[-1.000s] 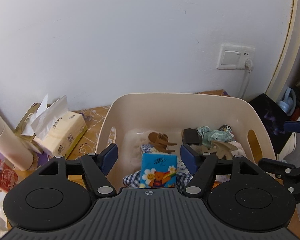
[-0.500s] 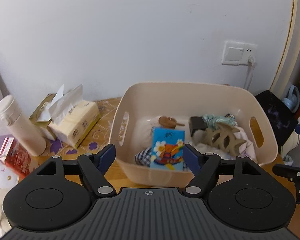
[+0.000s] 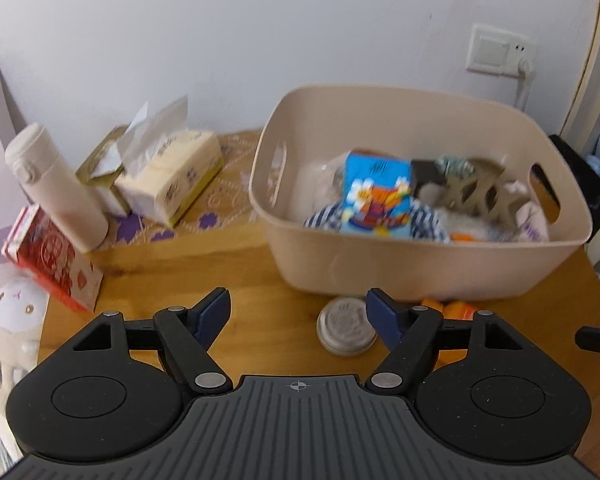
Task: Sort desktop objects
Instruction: 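Move both tools back toward the silver tin and orange bottle, then grasp the round silver tin with the left tool while the right tool grasps the orange bottle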
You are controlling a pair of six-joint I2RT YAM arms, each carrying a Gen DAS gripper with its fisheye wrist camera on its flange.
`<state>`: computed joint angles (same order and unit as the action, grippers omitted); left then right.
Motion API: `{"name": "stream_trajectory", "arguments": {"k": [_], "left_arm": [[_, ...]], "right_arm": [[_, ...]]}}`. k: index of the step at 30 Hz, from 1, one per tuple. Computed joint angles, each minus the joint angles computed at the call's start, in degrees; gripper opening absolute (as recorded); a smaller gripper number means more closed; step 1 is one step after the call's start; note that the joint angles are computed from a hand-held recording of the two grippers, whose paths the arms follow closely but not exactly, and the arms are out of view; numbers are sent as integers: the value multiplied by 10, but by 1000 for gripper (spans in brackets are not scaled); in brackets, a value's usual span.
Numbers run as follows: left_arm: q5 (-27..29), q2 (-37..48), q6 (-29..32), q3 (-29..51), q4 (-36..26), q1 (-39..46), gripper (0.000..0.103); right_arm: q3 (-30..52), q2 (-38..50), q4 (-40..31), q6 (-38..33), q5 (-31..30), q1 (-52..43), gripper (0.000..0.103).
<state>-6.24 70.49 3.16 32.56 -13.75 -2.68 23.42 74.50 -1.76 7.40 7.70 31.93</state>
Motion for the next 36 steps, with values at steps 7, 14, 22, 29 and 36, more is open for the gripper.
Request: {"name": "stream_trajectory", "arguments": {"k": [7, 14, 22, 29, 36], "left_arm": [[12, 17, 12, -19, 6, 18, 76], [23, 38, 21, -36, 20, 20, 76], [36, 80, 35, -45, 53, 19, 76], [64, 125, 59, -47, 98, 22, 76], [79, 167, 60, -44, 137, 16, 76]], "right_arm": [[-1, 40, 11, 17, -11, 14, 103], [7, 99, 39, 40, -24, 31, 103], [18, 169, 89, 66, -26, 49, 103], [36, 224, 124, 84, -26, 62, 103], [64, 269, 139, 74, -6, 83, 103]]}}
